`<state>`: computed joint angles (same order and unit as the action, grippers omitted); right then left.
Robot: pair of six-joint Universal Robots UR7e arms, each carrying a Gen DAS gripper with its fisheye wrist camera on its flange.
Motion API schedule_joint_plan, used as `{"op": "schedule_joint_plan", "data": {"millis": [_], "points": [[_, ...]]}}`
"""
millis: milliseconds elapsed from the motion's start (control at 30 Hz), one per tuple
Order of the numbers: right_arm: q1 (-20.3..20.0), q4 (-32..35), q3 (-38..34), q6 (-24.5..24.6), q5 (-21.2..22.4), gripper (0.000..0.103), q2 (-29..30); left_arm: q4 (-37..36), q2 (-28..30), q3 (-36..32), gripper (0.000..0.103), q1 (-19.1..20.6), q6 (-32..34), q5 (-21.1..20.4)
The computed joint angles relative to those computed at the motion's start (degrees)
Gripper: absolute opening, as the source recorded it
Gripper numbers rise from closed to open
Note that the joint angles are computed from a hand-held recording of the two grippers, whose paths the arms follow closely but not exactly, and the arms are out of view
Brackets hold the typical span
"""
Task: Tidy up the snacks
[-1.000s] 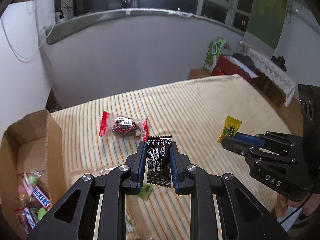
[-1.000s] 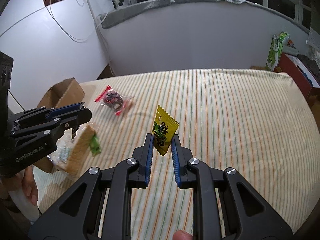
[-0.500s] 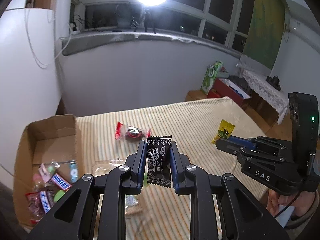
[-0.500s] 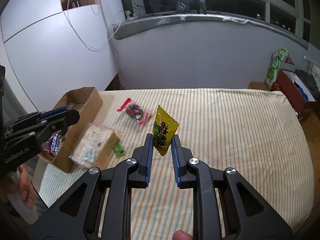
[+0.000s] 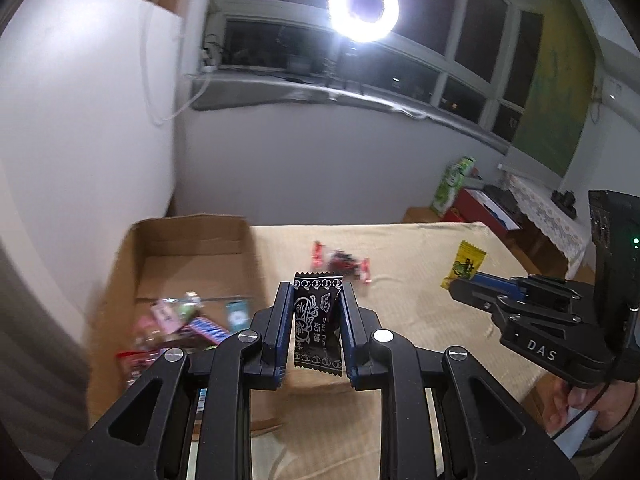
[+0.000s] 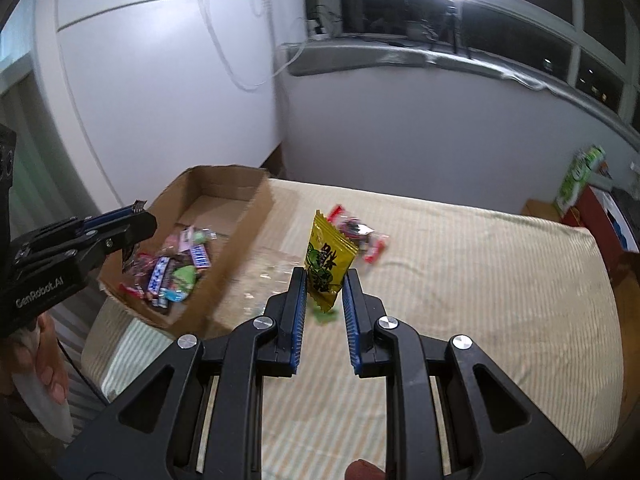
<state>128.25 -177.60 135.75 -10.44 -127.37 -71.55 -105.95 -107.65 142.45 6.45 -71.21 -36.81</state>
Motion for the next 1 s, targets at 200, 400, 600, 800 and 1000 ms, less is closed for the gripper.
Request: {"op": "schedule_joint_plan", "data": {"millis": [200, 400, 600, 800, 1000], "points": [[3.12, -0.13, -2.52, 1.40, 0.66, 0.019, 5.78, 17.30, -8.60, -0.82, 0.020, -2.58, -9.87, 0.39], [5.32, -0.01, -4.69, 1.86, 1.34, 0.019, 10.37, 28.39, -14.67, -1.49, 0.020, -4.67, -16.33, 0.33], [7.03, 0.40, -6.61, 2.48, 1.86, 0.019, 13.93, 36.38, -19.07, -2.16, 0.020, -5.86, -20.72, 0.10], [7.89, 0.84, -7.93, 2.73, 2.14, 0.019, 16.48, 40.32, -21.66, -2.44, 0.020, -6.24, -22.61, 0.10], [7.89, 0.99, -8.89, 2.73, 2.54, 0.019, 18.31, 40.76, -23.53, -2.14, 0.020, -5.44, -21.77, 0.36]]}}
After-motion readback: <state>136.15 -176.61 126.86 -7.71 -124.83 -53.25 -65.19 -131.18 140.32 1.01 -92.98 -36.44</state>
